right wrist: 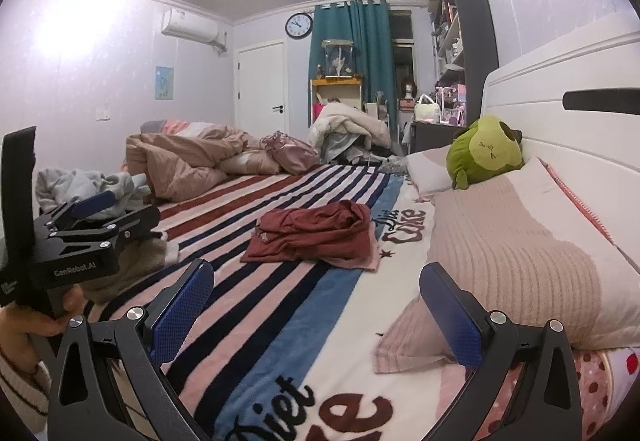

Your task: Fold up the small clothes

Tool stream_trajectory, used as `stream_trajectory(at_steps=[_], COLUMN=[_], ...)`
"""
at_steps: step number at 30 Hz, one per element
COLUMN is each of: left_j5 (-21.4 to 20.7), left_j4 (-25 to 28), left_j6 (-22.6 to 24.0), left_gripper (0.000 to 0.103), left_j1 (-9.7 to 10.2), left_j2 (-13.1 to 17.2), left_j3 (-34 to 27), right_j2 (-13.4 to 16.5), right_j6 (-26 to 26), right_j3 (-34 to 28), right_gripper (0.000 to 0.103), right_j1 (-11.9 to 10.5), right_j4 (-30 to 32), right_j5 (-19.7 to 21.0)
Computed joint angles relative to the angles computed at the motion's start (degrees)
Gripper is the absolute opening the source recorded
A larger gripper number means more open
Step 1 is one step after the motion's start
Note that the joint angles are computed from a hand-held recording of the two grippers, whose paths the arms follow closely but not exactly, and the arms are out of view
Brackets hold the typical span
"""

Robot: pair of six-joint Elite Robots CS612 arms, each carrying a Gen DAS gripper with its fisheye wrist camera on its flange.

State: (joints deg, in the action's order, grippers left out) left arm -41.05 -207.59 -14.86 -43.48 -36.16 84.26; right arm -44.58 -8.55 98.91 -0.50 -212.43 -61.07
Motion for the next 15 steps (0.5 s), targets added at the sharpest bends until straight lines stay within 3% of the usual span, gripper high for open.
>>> stream_trajectory(at_steps=[15], left_j5=[0.7], left_j4=[-2.1], left_j6=[0.6], left_gripper=[0.102], left_j1=[-0.38], left_j2=[-0.9], left_j3=[1.5], right_j2=[0.0], right_j6=[-0.4], right_j3=[0.0], right_gripper=[0.103], right_j1=[0.3], right_j4=[-2.7], right_j5=[-1.0])
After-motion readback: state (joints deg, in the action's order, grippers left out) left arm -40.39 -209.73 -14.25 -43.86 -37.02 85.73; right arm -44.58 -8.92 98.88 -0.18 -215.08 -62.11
